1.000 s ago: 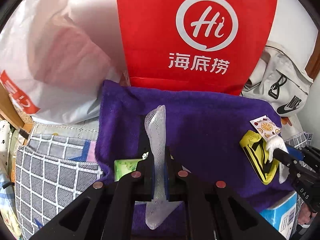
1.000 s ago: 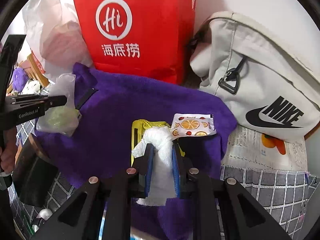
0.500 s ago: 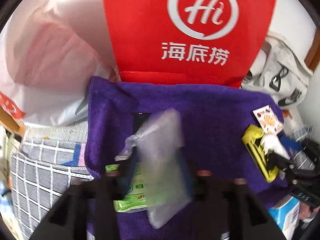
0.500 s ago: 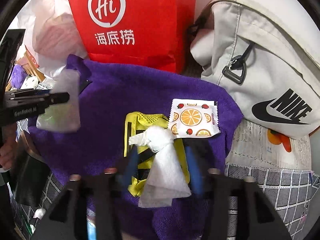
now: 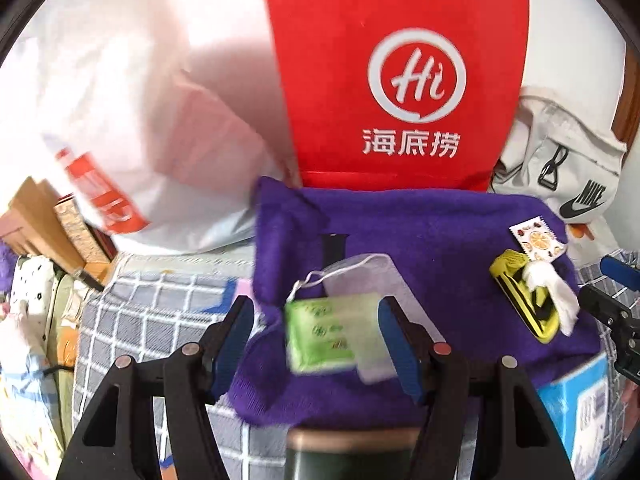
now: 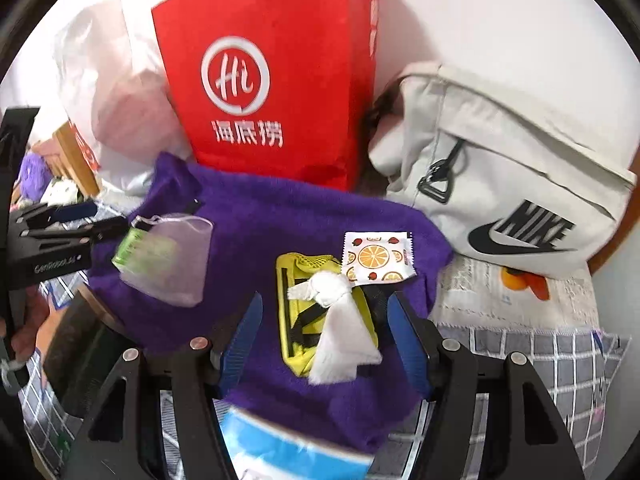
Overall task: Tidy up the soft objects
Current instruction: 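Release the gloves onto the towel with the right tool while the left tool drops the bag there, then grasp the second pair of white gloves on the bed with the right tool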
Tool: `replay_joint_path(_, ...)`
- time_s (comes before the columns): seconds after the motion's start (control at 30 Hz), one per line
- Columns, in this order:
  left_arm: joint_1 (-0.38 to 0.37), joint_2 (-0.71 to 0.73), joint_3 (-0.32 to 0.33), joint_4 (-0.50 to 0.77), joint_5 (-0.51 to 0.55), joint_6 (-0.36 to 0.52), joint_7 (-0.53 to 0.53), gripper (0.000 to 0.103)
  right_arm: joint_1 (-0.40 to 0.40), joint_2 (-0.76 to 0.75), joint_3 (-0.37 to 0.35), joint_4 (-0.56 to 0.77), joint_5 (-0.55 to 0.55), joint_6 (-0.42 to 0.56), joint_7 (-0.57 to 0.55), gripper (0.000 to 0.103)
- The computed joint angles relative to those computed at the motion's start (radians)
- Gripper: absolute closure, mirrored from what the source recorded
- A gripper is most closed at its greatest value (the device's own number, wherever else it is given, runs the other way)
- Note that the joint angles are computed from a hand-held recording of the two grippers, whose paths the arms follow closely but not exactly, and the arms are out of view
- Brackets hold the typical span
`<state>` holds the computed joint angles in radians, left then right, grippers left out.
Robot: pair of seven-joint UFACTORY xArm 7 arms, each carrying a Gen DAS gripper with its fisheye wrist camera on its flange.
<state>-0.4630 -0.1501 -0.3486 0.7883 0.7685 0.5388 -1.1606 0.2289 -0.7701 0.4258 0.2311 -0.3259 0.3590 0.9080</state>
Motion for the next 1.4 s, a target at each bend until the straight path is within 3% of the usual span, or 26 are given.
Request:
replay_joint_path(0.1,0.008,-0.107,-0.031,-0.072,0.043,0.019,-0.069,0.040,0.058,-0.077,0.026,-0.013,0.028,0.061,0.046,0.038)
replay_joint_path(0.23,-0.001,-0.244,-0.104,-0.136,0.041,0.135,-0.089,0.040,0.162,-0.191,0.072,-0.022,0.061,0.181,0.118,0.037)
replay_joint_path(0.33,-0.018,-0.352,-0.137,-0.194,-0.027,0.179,-0.082,0.040,0.274,-0.253,0.090,-0.029,0.101,0.254,0.166,0.036)
replay_joint_path(0.53,-0.111,-0.574,-0.149,-0.342,-0.258,0.204,-0.039,0.040,0.467,-0.301,0.209,0.022,0.149,0.472,0.298,0.029)
replay_joint_path(0.67,-0.189,-0.681,-0.168,-0.429,-0.405,0.244,-0.017,0.040,0.563,-0.269,0.285,0.054,0.175,0.539,0.409,0.028)
replay_joint_path(0.8,-0.257,-0.762,-0.219,-0.478,-0.483,0.322,-0.023,0.040,0.621,-0.206,0.342,0.080,0.172,0.544,0.518,0.028)
replay_joint_path(0.93,-0.322,-0.816,-0.250,-0.509,-0.522,0.406,-0.032,0.040,0.641,-0.124,0.377,0.097,0.138,0.507,0.606,0.027)
replay_joint_path(1.07,-0.373,-0.853,-0.262,-0.543,-0.541,0.433,-0.047,0.040,0.638,-0.031,0.387,0.106,0.087,0.431,0.674,0.027)
replay_joint_path(1.4,-0.439,-0.882,-0.213,-0.625,-0.572,0.377,-0.054,0.040,0.489,0.215,0.407,0.177,-0.157,0.297,0.753,0.026)
